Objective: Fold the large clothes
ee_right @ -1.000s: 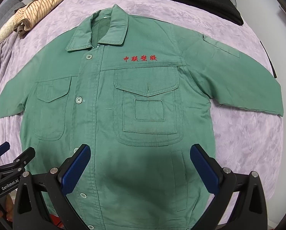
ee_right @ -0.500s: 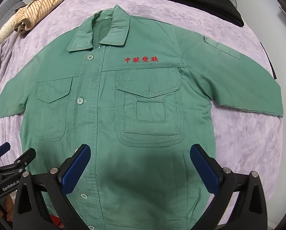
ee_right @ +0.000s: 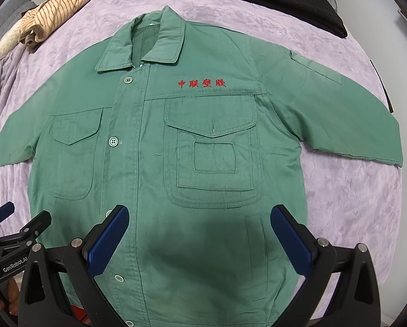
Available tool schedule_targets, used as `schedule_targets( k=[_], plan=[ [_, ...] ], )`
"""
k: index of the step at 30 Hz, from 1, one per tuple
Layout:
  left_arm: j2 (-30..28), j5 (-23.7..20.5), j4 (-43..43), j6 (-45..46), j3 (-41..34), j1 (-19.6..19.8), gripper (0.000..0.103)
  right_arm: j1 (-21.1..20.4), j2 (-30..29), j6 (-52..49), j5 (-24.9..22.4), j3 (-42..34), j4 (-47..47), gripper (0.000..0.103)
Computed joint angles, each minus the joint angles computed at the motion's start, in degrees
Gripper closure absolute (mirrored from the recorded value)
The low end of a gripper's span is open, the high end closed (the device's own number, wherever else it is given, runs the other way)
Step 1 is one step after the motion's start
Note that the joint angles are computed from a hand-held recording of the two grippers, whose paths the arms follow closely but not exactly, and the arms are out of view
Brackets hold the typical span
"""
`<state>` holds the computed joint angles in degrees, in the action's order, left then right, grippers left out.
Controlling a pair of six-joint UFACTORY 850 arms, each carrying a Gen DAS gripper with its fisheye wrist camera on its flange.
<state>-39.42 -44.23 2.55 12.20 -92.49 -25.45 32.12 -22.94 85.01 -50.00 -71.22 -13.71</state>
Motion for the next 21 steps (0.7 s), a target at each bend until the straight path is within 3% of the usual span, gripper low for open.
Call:
schedule_targets(
  k=[21],
  plan=[
    [-0.87,-0.37,-3.82,3.98,-0.50,1.42,0.000,0.43,-1.75,-0.22,-1.47,-1.84,-0.08,0.000]
  ],
)
